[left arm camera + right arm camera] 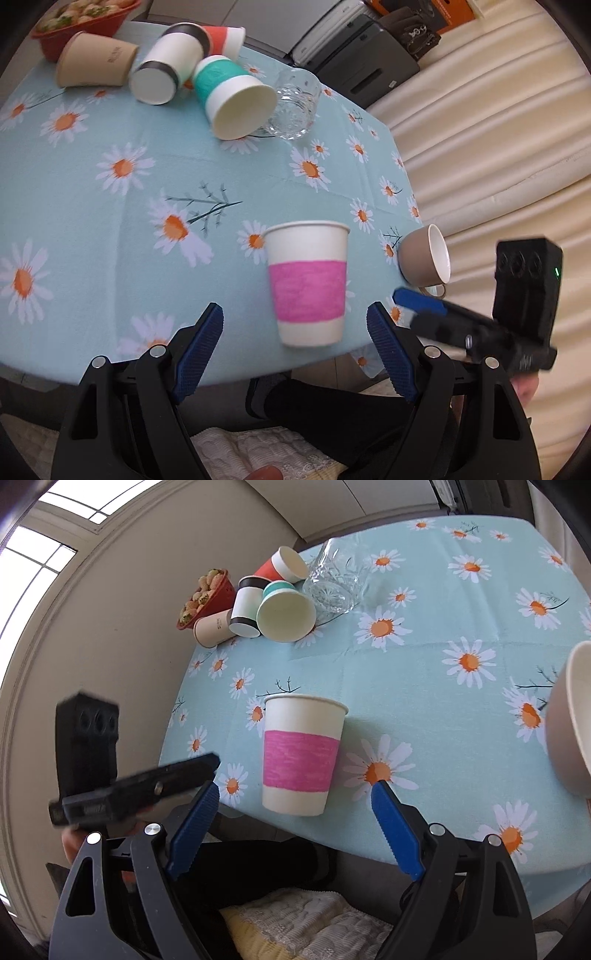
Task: Flip cup upright
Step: 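Rotate the held pink-banded cup upright with the right tool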
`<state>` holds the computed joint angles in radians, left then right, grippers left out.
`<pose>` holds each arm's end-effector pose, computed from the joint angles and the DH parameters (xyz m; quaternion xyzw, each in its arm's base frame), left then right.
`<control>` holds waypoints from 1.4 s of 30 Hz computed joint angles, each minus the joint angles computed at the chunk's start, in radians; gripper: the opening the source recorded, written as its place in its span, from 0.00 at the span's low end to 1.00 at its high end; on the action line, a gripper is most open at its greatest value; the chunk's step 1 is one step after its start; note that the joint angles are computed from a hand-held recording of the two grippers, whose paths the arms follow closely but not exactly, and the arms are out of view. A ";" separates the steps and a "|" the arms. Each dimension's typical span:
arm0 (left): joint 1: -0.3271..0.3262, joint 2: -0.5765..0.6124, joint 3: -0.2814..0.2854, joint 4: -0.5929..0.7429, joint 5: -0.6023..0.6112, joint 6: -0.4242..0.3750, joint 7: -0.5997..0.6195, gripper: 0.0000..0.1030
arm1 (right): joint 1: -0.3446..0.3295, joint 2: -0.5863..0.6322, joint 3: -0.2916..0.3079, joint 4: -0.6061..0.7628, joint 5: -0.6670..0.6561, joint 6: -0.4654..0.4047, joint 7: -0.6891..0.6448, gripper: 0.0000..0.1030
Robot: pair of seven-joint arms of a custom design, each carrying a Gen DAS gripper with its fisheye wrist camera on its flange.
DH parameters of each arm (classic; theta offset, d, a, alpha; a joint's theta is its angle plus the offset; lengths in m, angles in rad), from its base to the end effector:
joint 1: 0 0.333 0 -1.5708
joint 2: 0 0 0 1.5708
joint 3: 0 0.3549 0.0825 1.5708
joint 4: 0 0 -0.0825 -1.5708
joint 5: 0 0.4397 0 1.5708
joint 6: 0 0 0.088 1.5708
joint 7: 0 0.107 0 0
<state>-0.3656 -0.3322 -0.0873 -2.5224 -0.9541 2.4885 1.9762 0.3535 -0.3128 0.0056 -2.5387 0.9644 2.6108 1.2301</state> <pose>0.4355 -0.2080 0.4287 0.6072 -0.7156 0.3178 0.1351 0.4596 0.1535 0.4201 -0.6420 0.6821 0.0995 0.3356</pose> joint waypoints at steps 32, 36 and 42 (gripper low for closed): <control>-0.010 -0.163 0.059 -0.210 -0.338 0.086 0.227 0.76 | -0.063 0.311 0.074 0.310 -0.424 -0.198 0.357 0.64; 0.000 -0.178 0.044 -0.220 -0.356 0.113 0.246 0.76 | -0.049 0.261 0.084 0.274 -0.473 -0.123 0.371 0.64; 0.002 -0.193 0.041 -0.233 -0.376 0.163 0.261 0.76 | -0.017 0.163 0.112 0.133 -0.540 0.183 0.430 0.64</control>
<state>-0.3633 -0.5257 -0.0461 -2.7558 -1.3302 2.6518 2.2367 0.3367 -0.1494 0.1174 -2.4057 0.4244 2.7933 1.6597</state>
